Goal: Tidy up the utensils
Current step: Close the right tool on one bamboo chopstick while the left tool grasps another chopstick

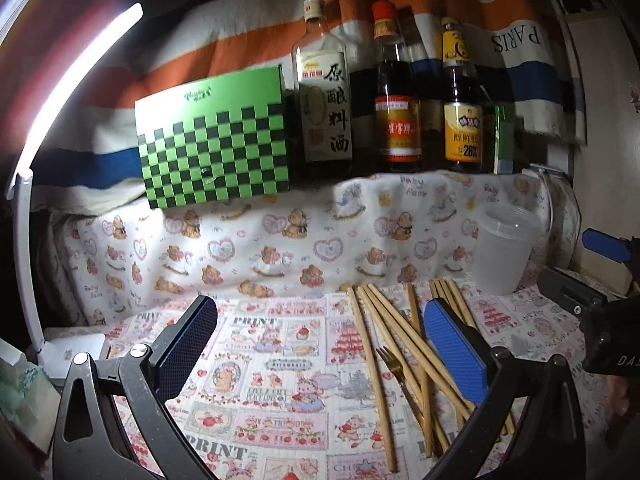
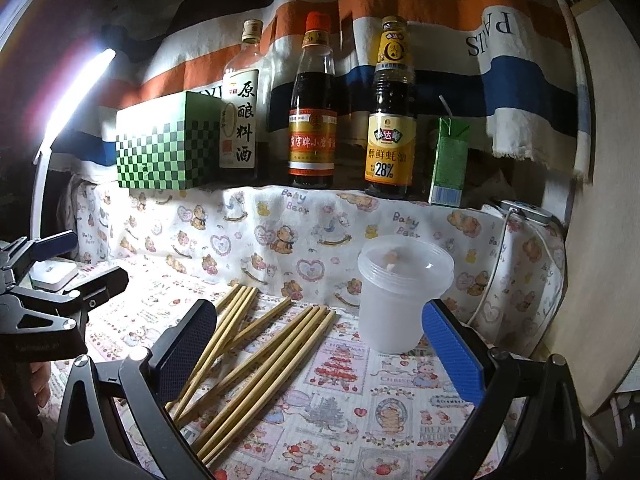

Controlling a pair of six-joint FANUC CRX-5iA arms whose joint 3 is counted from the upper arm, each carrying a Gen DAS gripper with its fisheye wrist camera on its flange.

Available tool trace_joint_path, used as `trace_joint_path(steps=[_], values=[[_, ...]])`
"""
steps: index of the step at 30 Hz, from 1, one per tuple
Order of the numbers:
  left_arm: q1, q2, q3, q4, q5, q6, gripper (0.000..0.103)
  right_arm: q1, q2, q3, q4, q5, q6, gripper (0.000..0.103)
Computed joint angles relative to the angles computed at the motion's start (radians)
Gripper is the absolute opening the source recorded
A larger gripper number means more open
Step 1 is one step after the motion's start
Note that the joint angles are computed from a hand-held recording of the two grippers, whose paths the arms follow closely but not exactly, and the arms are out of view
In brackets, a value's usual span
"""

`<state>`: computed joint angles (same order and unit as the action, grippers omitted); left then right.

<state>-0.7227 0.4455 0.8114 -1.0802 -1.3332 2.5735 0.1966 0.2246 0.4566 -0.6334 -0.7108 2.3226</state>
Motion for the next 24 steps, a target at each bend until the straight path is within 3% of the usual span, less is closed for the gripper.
trace_joint_path(steps=[5, 7, 8, 9, 11, 12, 14, 18, 22, 24], values=[[0.081, -0.021, 0.0, 0.206, -0.001, 0.022, 0.103, -0.011, -0.01, -0.006, -0.014, -0.009, -0.064, 0.102], [0.109, -0.028, -0.009, 0.268, 0.002, 0.019, 0.103, -0.01, -0.007, 0.007, 0.002, -0.03, -0.082, 0.088], [0.117, -0.03, -0.014, 0.284, 0.005, 0.017, 0.099, -0.011, 0.002, 0.026, 0.013, -0.061, -0.1, 0.076], [0.126, -0.029, -0.014, 0.306, 0.006, 0.005, 0.094, -0.015, 0.016, 0.052, 0.023, -0.101, -0.126, 0.067], [0.165, -0.04, -0.045, 0.416, 0.072, -0.068, 0.056, -0.026, 0.046, 0.104, 0.025, -0.179, -0.18, 0.05], [0.183, -0.041, -0.054, 0.474, 0.095, -0.105, 0.051, -0.027, 0.058, 0.121, 0.034, -0.201, -0.206, 0.042], [0.203, -0.033, -0.059, 0.558, 0.121, -0.167, 0.038, -0.022, 0.074, 0.138, 0.066, -0.22, -0.25, 0.041], [0.2, 0.014, -0.006, 0.612, 0.091, -0.266, 0.033, -0.004, 0.069, 0.112, 0.134, -0.163, -0.314, 0.041], [0.242, 0.032, -0.011, 0.749, 0.102, -0.286, 0.033, -0.059, 0.097, 0.187, -0.005, -0.273, -0.267, 0.041], [0.249, 0.042, -0.003, 0.759, 0.084, -0.277, 0.033, -0.06, 0.08, 0.165, -0.02, -0.248, -0.246, 0.041]])
